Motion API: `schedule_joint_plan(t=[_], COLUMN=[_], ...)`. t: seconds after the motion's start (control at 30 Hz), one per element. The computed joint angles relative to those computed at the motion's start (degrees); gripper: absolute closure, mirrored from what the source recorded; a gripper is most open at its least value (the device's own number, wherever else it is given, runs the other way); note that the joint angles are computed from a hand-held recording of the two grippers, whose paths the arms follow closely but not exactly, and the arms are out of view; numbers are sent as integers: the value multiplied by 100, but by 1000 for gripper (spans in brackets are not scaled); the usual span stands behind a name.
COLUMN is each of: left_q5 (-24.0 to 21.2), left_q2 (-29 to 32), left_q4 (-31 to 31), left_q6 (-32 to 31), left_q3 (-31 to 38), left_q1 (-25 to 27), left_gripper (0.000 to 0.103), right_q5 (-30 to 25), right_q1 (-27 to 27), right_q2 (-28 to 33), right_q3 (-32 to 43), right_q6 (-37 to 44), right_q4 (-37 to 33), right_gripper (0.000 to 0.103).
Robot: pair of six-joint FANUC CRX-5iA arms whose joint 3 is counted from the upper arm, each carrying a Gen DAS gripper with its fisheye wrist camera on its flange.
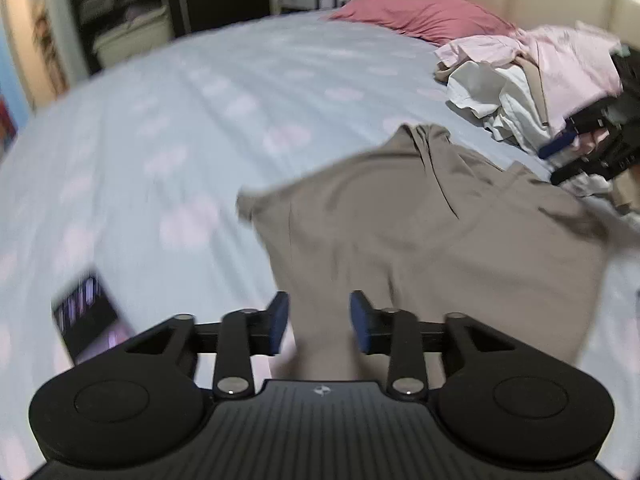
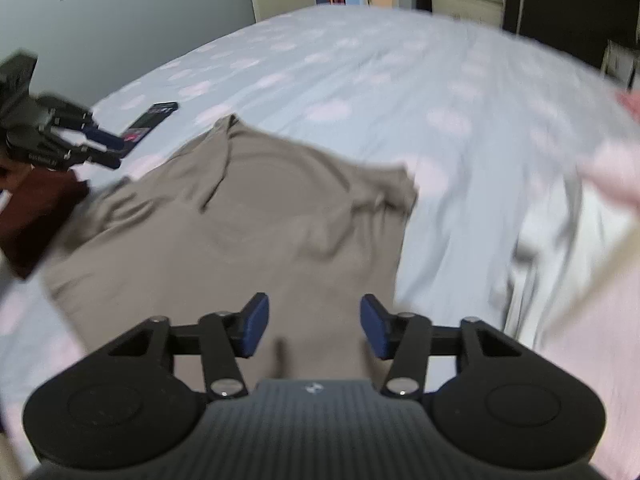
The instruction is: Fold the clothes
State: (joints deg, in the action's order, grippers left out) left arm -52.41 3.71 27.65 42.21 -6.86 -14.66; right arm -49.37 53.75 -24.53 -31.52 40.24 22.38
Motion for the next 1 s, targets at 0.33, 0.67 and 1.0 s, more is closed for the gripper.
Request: schedule_joint_plan(t=[0.33, 0.67, 1.0], left_q5=[-1411, -1226, -1909], left_q2=[-876, -964, -585], left_q4=[11, 118, 312], left_q6=[562, 186, 394], left_q3=[-976, -1325, -966], left_q1=[438, 329, 598], left_gripper=[61, 61, 102], right_q5=[-954, -647, -649], right_q1=[1108, 834, 538], right_q2=[-1340, -946, -1149], right_q3=[-718, -485, -487], right_q6=[-1712, -1341, -1028], right_q4=[-393, -1227, -1525], right_gripper=[41, 52, 97])
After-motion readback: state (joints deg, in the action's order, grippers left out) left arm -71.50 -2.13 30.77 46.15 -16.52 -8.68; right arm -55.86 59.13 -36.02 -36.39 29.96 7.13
